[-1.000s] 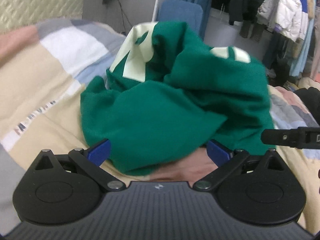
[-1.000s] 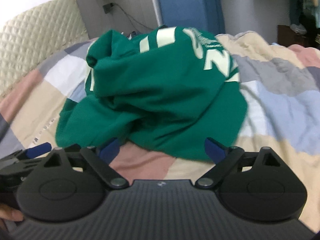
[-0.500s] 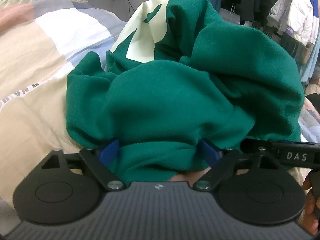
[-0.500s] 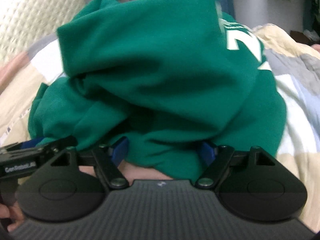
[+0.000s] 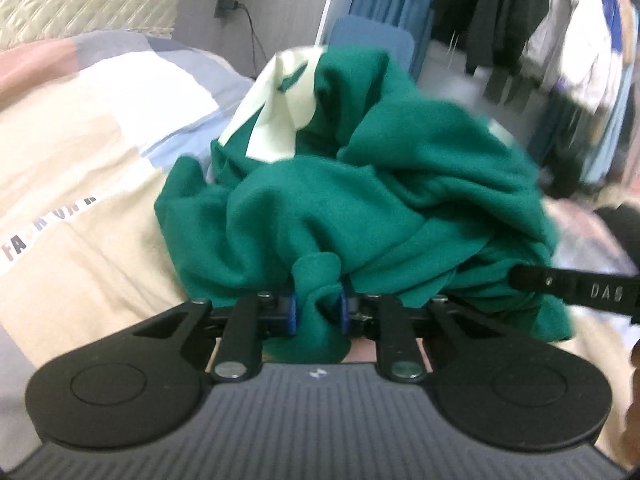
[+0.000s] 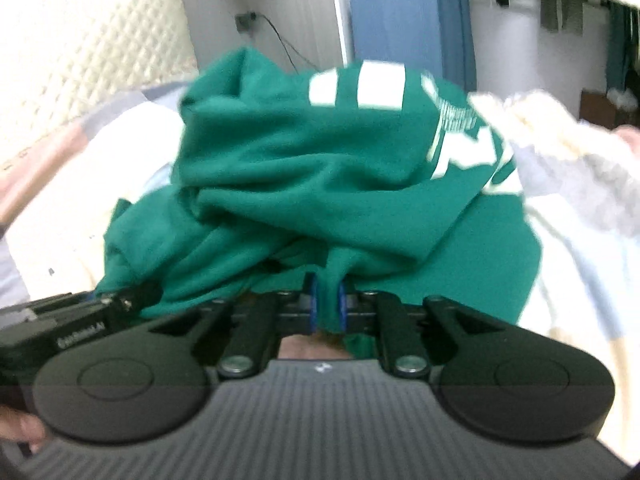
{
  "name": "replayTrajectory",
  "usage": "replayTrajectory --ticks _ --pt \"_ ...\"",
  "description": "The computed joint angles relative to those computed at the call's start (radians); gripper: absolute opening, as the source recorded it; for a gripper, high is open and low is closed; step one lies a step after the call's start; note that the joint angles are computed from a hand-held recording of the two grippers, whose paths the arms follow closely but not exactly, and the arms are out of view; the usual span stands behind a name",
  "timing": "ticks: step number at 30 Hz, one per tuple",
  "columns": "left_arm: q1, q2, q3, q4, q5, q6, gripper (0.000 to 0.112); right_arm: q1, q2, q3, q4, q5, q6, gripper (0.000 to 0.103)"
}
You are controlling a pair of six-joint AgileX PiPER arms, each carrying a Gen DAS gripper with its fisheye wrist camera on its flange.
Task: Fold large clothes
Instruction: 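Lift the hoodie with both grippers and shake it loose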
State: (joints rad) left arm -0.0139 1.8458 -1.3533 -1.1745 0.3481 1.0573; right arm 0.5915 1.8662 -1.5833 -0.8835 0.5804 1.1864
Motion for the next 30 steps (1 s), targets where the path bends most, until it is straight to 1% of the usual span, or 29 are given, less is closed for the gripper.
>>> replayTrajectory --ticks 2,3,4,6,8,10,12,15,16,17,18,19,20,21,23,24,26,28,29,30 --pt "0.044 -0.065 0.044 -0.104 0.1 0.064 0.02 0.023 -0.081 0.062 -0.074 0.037 0.064 0.012" --pt "0.067 -0.105 0.079 -0.172 0.154 0.129 0.02 0.033 -0.114 0.089 -0.11 0.056 0.099 0.012" --pt "0.087 -0.14 0.11 -0.212 0.207 0.172 0.02 0.044 -0.146 0.113 -0.145 0.079 0.136 0.012" --pt "0.131 -0.202 0.169 -0.255 0.336 0.191 0.02 0.074 -0.214 0.189 -0.238 0.117 0.247 0.012" --pt "0.163 -0.263 0.222 -0.278 0.444 0.194 0.019 0.095 -0.279 0.237 -0.263 0.162 0.284 0.012" --pt "0.167 -0.333 0.271 -0.289 0.525 0.202 0.019 0.112 -0.34 0.281 -0.279 0.194 0.31 0.012" --pt "0.166 -0.388 0.301 -0.272 0.601 0.177 0.019 0.121 -0.392 0.316 -0.287 0.217 0.328 0.012" --pt "0.158 -0.476 0.37 -0.258 0.71 0.146 0.019 0.141 -0.504 0.403 -0.28 0.237 0.351 0.012" --pt "0.149 -0.495 0.396 -0.251 0.74 0.139 0.019 0.121 -0.517 0.411 -0.254 0.21 0.329 0.012" --pt "0.133 -0.521 0.422 -0.234 0.749 0.131 0.019 0.12 -0.534 0.425 -0.227 0.201 0.318 0.012" --pt "0.107 -0.552 0.45 -0.207 0.735 0.124 0.019 0.112 -0.543 0.429 -0.184 0.189 0.291 0.012" --pt "0.07 -0.591 0.488 -0.175 0.707 0.105 0.019 0.101 -0.55 0.437 -0.124 0.178 0.25 0.012" --pt "0.039 -0.596 0.503 -0.145 0.682 0.086 0.019 0.094 -0.55 0.441 -0.079 0.178 0.223 0.012" --pt "0.006 -0.598 0.514 -0.11 0.653 0.062 0.019 0.084 -0.538 0.444 -0.045 0.175 0.212 0.012" --pt "-0.083 -0.6 0.524 -0.018 0.563 0.004 0.019 0.058 -0.519 0.444 0.063 0.18 0.151 0.013" --pt "-0.12 -0.578 0.511 0.022 0.536 -0.024 0.02 0.048 -0.504 0.435 0.107 0.186 0.128 0.014" --pt "-0.143 -0.538 0.505 0.035 0.513 -0.019 0.021 0.013 -0.475 0.418 0.186 0.179 0.09 0.014" --pt "-0.147 -0.525 0.488 0.058 0.518 -0.029 0.022 -0.013 -0.495 0.445 0.222 0.137 0.104 0.015" --pt "-0.141 -0.515 0.476 0.059 0.532 -0.03 0.028 -0.034 -0.516 0.465 0.254 0.092 0.117 0.015" --pt "-0.127 -0.507 0.464 0.064 0.564 -0.039 0.036 -0.063 -0.535 0.48 0.302 0.053 0.107 0.016"
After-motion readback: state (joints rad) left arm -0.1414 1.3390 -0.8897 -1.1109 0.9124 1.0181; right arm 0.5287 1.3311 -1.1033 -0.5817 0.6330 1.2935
